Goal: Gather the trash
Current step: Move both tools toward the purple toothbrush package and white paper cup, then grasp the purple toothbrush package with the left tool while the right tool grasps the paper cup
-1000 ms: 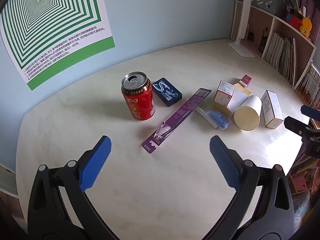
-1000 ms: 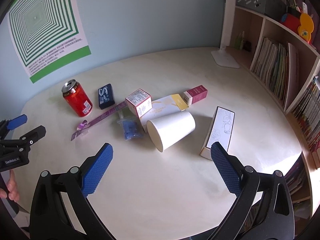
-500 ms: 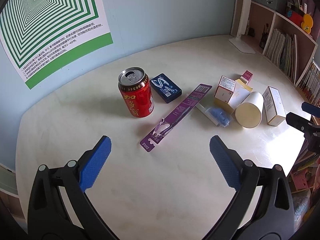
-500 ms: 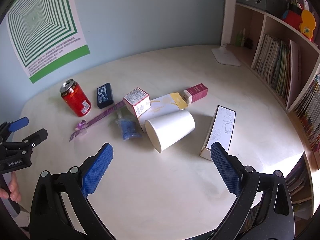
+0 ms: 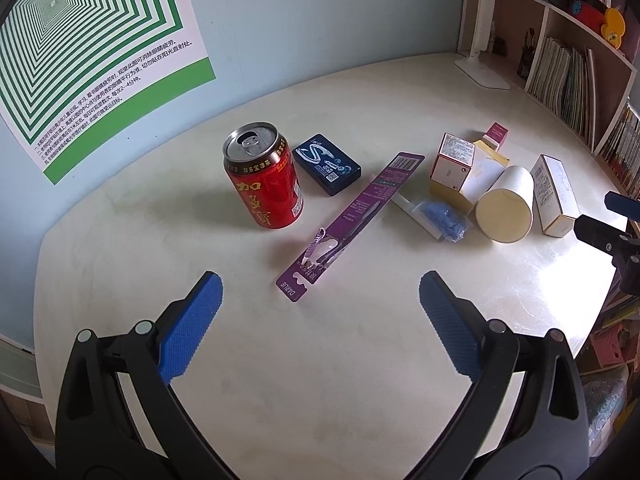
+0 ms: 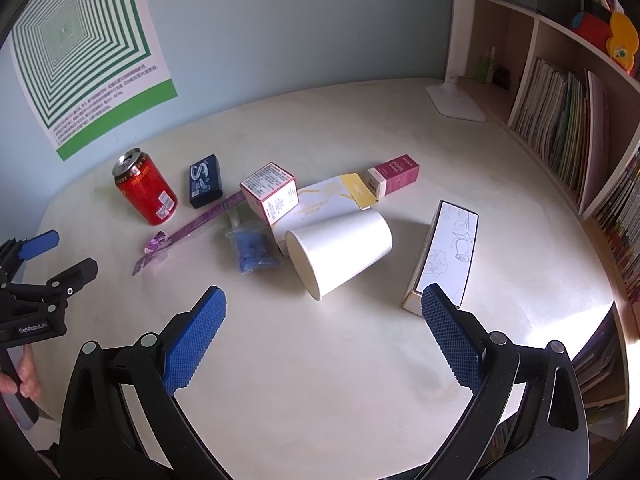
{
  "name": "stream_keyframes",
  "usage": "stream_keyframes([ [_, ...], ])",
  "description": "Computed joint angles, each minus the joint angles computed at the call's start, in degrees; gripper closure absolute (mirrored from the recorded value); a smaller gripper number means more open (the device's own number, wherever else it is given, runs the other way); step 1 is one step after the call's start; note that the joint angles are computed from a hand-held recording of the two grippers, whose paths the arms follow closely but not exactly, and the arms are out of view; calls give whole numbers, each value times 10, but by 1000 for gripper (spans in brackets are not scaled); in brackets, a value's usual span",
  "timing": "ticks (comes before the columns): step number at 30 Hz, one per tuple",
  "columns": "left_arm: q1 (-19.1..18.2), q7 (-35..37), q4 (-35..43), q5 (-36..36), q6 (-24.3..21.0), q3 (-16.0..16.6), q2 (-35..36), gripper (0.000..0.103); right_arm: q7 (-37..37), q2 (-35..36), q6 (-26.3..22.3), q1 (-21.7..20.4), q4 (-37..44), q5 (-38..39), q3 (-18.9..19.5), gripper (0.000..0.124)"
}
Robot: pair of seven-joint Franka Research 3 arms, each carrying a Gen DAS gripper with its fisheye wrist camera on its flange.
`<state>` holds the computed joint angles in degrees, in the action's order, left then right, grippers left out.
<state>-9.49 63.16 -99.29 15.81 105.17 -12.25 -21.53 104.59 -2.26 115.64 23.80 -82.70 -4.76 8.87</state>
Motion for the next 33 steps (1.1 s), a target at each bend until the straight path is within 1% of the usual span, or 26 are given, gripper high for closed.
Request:
stream_keyframes([
  [7,-2,21,4,-5,-2,3,15,7,-9,12,-8,0,8,4,-3,27],
  [20,-2,29,23,2,-5,1,43,7,-24,31,-14,0,25,7,-10,27],
  [31,-3,74,38,10,8,4,90,7,-41,65,-26,7,49,-1,-16,28],
  [33,-2,84,40,5,11,7,98,10,-44,71,-28,9,52,-4,-17,28],
])
